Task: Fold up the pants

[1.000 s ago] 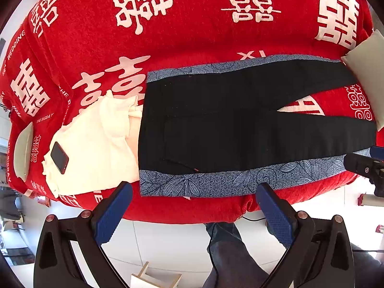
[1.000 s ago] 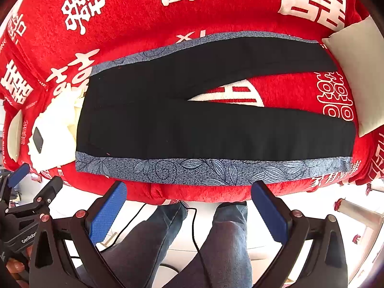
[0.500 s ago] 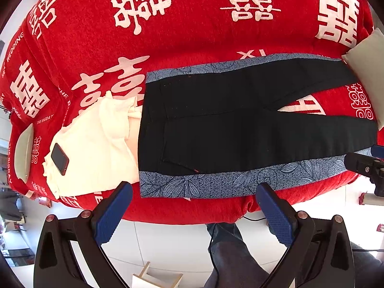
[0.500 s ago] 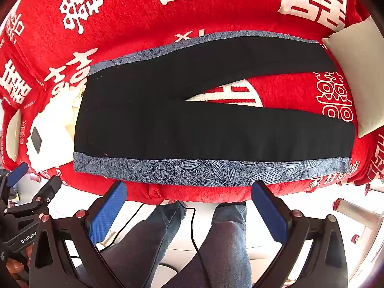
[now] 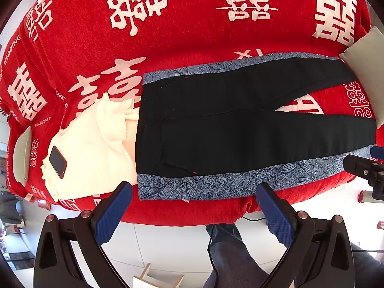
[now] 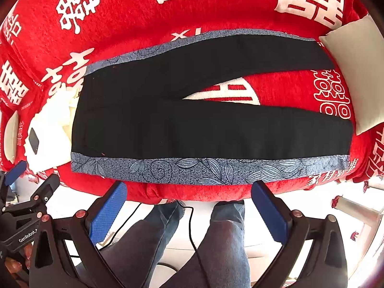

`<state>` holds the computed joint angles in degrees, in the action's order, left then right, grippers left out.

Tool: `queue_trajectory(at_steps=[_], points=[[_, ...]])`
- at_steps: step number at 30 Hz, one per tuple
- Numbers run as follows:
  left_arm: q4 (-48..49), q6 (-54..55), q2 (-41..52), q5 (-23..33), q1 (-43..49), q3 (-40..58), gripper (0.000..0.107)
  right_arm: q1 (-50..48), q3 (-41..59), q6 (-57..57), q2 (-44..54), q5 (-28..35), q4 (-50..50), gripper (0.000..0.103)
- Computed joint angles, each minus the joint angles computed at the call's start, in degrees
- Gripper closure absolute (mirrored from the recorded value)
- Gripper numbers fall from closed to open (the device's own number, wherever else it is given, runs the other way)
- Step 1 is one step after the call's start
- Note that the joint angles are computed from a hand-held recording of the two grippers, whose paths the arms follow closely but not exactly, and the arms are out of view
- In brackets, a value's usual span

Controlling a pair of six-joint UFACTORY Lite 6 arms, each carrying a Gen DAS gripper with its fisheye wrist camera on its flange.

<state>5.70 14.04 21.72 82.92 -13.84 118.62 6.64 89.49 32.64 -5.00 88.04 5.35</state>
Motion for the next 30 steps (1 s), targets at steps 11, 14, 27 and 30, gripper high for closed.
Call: queue_trajectory(at_steps=[11, 14, 27, 30], points=[[-0.2, 0.0, -0.6, -0.3, -0.5, -1.7, 0.004, 0.4, -1.0, 1.1, -0.5, -0.1, 0.0, 0.000], [-0.4, 0.2, -0.4, -0.2, -0.1, -1.7, 0.004, 0.7, -1.5, 1.7, -0.6, -0.3, 0.3, 0.000], [-4.9, 3.1, 0.5, -1.0, 5.3, -5.2, 0.004, 4.6, -4.1, 7.6, -0.7, -2.7, -2.0, 0.000], [-8.1, 6.6, 0.4, -4.0, 7.3, -9.2, 0.004, 5.3, -7.8, 9.1, -2.2, -6.5, -1.7, 0.000]])
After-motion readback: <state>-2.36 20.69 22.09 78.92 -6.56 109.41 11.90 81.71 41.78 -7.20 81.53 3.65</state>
